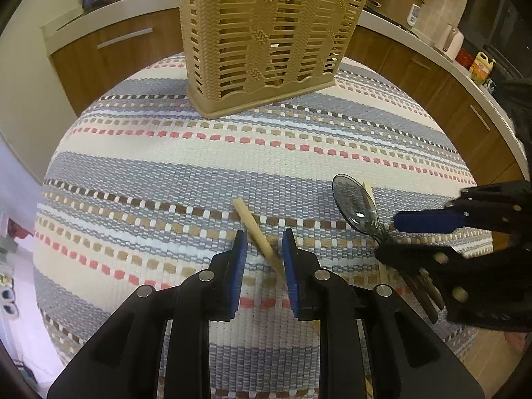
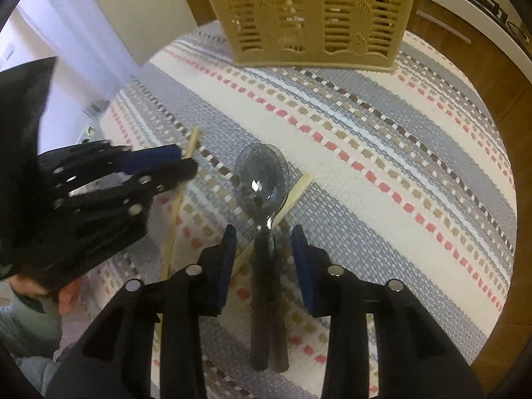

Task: Organize utensils
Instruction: 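Grasp a wooden chopstick with the left tool while the right tool grasps a clear spoon, then carry the chopstick and clear spoon over the holder and open both tools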

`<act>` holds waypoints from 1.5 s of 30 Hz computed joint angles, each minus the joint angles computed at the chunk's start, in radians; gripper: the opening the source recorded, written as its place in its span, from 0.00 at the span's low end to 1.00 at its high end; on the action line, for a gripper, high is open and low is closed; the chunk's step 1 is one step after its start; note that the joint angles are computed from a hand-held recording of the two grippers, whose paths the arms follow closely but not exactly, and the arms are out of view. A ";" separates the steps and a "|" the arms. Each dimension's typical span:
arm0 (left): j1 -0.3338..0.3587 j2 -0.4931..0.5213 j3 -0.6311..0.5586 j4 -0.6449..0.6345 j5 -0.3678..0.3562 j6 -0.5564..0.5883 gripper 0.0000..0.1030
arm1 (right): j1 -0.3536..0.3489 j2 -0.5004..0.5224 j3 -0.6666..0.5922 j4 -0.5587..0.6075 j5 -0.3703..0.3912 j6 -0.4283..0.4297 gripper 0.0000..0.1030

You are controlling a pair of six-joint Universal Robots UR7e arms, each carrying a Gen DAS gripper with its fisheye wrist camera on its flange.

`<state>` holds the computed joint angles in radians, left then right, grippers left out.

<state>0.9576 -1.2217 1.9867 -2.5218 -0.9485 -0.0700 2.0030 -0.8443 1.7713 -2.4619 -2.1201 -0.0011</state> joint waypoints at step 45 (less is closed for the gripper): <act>-0.117 0.212 -0.238 -1.156 -0.122 0.360 0.03 | -0.013 -0.046 -0.122 -0.878 0.220 -0.339 0.10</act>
